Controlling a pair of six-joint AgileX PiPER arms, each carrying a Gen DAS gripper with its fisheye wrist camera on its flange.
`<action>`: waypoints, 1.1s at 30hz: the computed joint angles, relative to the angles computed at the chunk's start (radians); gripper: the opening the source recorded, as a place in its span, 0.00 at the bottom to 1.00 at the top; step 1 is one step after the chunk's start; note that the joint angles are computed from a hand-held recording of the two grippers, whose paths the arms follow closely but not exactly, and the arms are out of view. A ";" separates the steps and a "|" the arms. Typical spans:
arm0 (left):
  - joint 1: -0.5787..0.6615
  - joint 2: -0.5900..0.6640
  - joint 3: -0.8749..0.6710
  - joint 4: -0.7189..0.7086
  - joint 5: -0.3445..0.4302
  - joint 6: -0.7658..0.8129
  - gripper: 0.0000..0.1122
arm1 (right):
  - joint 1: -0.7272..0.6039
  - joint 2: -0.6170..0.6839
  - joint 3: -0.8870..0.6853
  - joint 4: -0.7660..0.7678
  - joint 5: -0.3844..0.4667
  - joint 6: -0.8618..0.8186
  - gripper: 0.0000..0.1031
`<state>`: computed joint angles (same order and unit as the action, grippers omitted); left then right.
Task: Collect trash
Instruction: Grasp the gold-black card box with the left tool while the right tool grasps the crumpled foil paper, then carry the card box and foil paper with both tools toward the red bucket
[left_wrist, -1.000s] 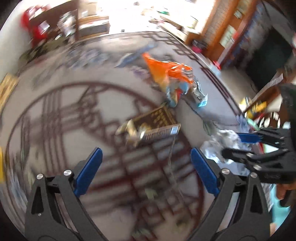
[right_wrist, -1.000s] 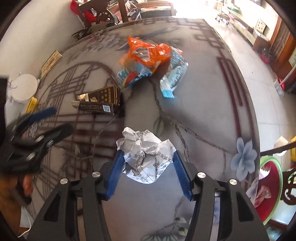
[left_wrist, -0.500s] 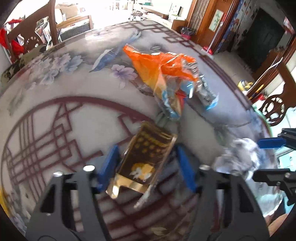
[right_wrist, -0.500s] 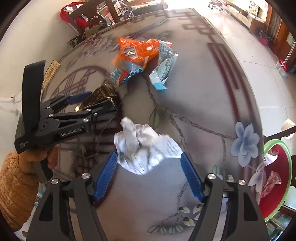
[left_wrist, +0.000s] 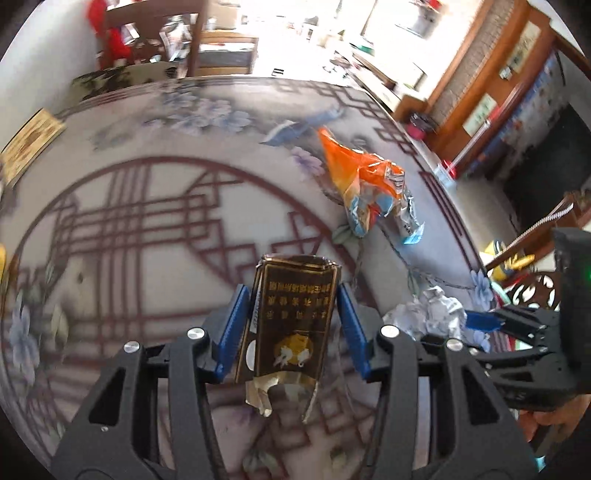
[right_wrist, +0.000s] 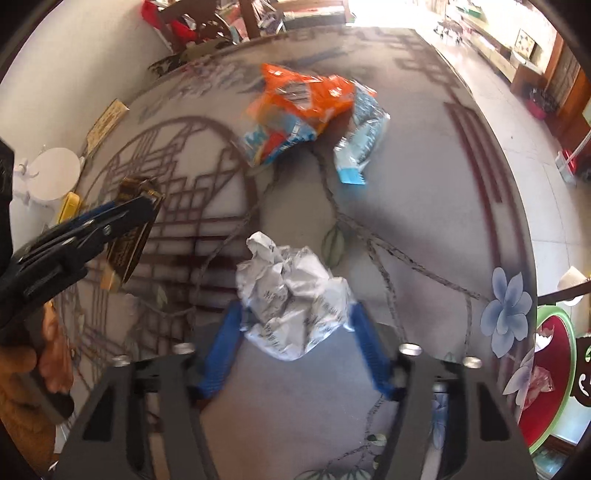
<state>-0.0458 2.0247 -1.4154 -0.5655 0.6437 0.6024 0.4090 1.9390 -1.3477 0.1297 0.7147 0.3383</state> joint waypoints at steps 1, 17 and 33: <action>0.005 -0.019 0.023 0.000 -0.011 -0.005 0.42 | 0.007 -0.017 0.014 -0.003 -0.009 0.010 0.47; 0.010 -0.319 0.267 0.006 -0.056 -0.054 0.43 | 0.118 -0.342 0.226 -0.092 -0.080 0.212 0.48; -0.078 -0.551 0.422 0.041 -0.071 -0.133 0.43 | 0.229 -0.583 0.385 -0.261 -0.047 0.437 0.49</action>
